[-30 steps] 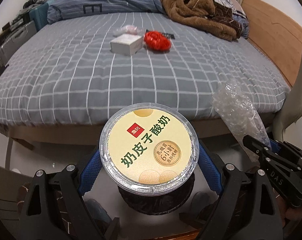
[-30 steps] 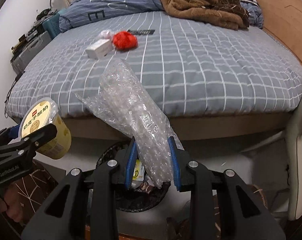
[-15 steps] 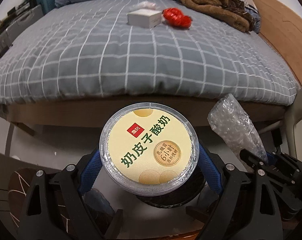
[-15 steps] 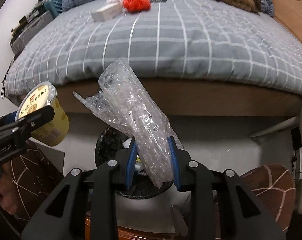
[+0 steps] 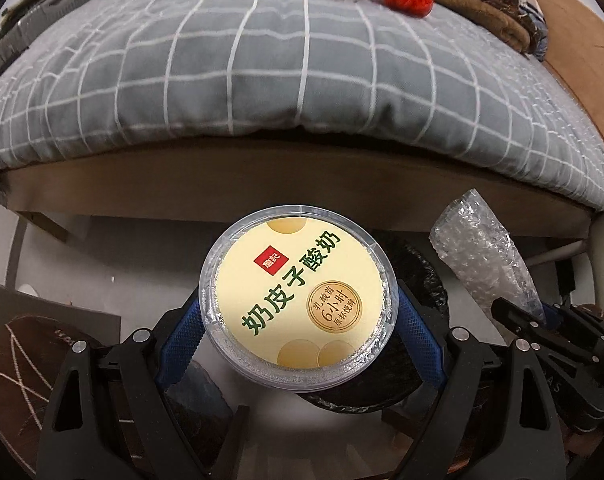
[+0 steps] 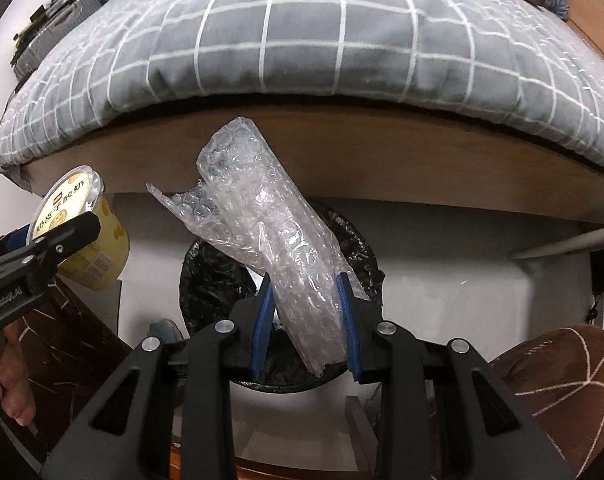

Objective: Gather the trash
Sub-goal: 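Lift the yogurt cup and bubble wrap and carry them down over the bin, then open the right tool over the bin while the left tool releases the yogurt cup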

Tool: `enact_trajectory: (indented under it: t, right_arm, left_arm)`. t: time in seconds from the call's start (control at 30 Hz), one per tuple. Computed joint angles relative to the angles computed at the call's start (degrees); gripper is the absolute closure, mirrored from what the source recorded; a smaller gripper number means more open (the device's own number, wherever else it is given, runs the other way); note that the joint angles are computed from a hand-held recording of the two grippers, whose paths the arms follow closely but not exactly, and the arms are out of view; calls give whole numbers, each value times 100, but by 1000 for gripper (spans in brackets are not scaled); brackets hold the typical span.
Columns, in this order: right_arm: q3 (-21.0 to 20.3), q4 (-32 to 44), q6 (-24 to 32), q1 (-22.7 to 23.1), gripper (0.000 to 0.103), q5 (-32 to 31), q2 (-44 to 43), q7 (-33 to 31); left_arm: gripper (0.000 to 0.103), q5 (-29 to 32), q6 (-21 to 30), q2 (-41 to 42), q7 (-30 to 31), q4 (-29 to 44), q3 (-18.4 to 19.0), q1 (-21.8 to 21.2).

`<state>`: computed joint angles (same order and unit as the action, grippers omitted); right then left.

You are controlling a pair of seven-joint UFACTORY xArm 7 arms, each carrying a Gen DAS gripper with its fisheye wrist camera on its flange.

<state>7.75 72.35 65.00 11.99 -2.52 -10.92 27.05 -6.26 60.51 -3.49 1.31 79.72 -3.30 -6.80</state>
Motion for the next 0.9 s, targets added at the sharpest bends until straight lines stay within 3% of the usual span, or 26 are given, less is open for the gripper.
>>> enact_trajectory:
  t: [0.6,0.77,0.9]
  right_arm:
    - [-66,65,-128,79,71,316,576,-342]
    - [-56,108,-171,106,59,290,603,-392]
    - [-64,64,-281,75,38,85,483,-274]
  left_arm:
    - [17,30,-104,405,36,-101,16,46]
    - [17,24,-193,380,73,-209,15,53]
    - [17,29,-218,388,33,-219,-26,3]
